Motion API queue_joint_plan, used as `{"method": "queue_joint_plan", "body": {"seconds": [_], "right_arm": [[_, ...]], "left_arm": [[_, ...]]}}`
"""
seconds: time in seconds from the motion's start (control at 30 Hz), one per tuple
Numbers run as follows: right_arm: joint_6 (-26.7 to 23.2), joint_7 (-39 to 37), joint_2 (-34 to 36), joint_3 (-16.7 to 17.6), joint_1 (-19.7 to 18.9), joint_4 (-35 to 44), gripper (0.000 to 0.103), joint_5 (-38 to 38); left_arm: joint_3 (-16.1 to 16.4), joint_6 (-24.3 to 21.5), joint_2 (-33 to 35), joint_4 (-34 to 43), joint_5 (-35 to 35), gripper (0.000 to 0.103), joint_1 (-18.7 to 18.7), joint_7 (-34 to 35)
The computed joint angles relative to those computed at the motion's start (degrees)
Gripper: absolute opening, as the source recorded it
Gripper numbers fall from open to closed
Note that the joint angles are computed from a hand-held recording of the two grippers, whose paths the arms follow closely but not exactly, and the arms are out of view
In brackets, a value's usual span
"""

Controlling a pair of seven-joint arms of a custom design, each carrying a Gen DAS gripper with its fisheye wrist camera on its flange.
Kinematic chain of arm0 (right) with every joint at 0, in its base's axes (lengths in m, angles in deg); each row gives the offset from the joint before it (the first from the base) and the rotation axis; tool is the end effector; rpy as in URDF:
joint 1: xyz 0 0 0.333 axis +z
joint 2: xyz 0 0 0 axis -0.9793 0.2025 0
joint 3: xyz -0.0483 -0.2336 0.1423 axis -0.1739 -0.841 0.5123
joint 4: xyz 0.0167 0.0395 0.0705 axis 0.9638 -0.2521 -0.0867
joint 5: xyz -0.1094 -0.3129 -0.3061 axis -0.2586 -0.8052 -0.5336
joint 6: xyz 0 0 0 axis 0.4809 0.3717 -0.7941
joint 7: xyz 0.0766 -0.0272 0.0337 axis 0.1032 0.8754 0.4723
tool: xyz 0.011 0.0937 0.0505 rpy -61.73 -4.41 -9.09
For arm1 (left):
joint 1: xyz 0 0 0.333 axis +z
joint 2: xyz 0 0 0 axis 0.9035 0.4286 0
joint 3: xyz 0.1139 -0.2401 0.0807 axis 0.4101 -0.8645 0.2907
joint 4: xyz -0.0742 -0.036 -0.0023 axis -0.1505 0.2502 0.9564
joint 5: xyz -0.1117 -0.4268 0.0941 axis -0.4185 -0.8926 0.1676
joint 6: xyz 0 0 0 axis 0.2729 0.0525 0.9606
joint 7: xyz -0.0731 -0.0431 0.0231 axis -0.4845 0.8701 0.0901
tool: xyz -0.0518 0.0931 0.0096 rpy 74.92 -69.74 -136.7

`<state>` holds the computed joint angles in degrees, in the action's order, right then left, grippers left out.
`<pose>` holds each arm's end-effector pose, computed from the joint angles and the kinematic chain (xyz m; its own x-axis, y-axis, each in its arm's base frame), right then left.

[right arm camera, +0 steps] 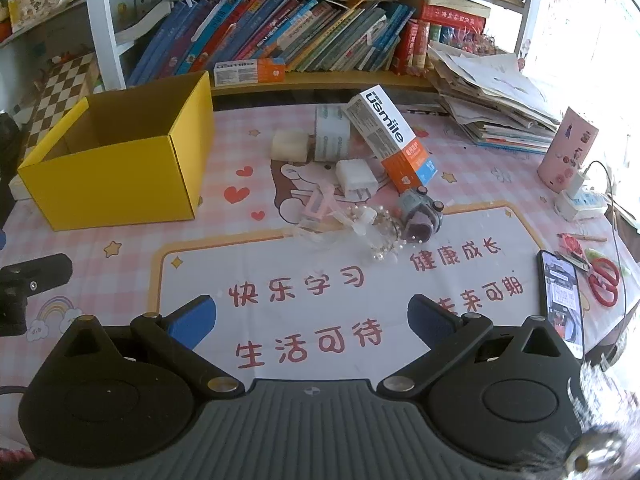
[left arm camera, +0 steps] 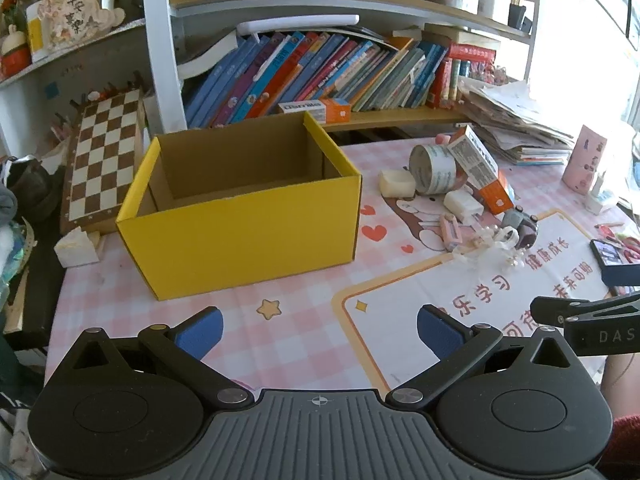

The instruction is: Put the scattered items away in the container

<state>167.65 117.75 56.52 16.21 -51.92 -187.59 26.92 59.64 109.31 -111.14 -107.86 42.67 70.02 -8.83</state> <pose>0.4819 0.3914 0.4089 0.3052 -0.9518 0.0309 -0.7030 -0.2471 -0.6668 0.4292 -0.1801 0.4069 0.0889 -0.9960 0.0099 -0.6745 -0.0675 -0.7352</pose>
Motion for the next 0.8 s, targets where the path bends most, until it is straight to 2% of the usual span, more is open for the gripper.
{"method": "queue_joint_plan", "body": {"seconds": [0.43,0.8], "right_arm": [[-0.68,0.43,0.23,-0.02,0.19,0.46,0.103,-0.03],[-0.25,1.13,0.44,-0.11,0.1,0.44,0.103,-1.01]], "left_arm": [[2.35,-1.7,1.58,1.27,-1.18,0.103,-1.75,1.49],[1.95,-1.19,1.67,1.14,-0.77,0.103,-1.44,0.9]]}}
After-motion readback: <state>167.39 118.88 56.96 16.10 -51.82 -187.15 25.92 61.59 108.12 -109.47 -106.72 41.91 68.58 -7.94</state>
